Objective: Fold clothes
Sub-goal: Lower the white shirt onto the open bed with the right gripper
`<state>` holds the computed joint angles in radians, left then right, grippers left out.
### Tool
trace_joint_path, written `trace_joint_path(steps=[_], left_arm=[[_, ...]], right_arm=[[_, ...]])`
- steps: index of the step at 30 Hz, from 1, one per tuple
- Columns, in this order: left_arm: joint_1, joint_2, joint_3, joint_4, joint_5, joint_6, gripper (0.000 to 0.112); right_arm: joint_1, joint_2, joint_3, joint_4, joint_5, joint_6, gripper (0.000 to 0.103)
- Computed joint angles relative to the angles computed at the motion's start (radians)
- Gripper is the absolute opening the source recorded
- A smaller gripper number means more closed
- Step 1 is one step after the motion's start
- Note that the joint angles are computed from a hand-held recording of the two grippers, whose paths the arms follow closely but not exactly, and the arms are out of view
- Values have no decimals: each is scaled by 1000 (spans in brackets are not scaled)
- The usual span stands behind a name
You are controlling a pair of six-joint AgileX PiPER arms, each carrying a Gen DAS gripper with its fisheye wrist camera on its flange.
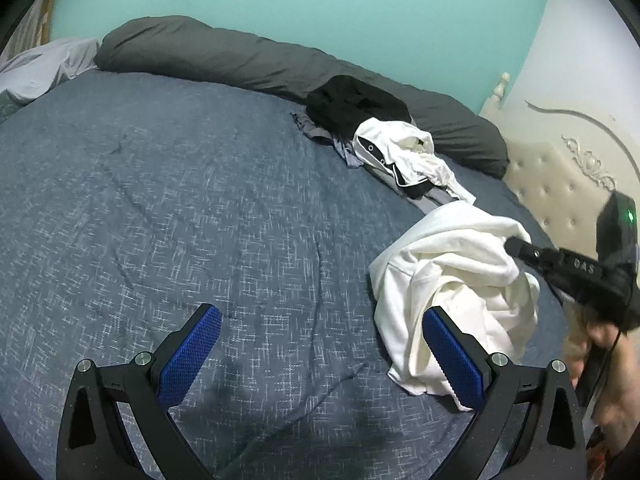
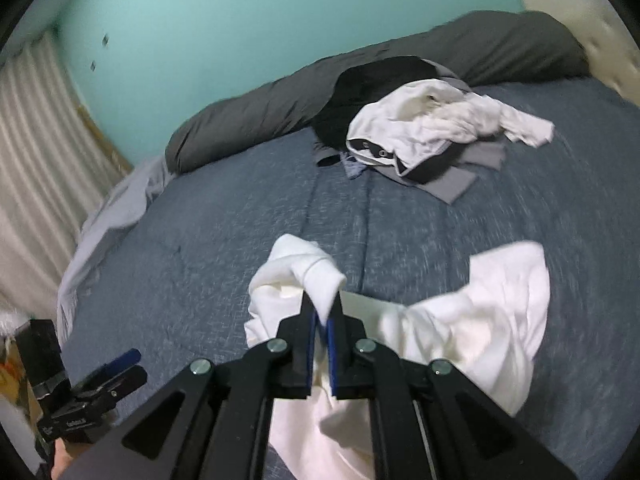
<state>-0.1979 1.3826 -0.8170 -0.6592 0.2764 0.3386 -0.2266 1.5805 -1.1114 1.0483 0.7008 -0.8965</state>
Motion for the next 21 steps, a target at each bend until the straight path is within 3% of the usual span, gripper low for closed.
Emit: trace_joint_path(steps=[5,12,16,21], left_arm=[[-40,36,-14,48,-30,-45,103],[-77,93,-26,20,-38,-23,103],[-118,130,-45,117,-56,-120,103],[-145,186,-89,81,-35,-92,103]], right_arm=[[-50,-82,162,198,-37,-194,33],[-132,-117,303,405,17,-423,37],[-173,-78,303,419,55,-413,38],[-184,-41,275,394,66,-396,39]])
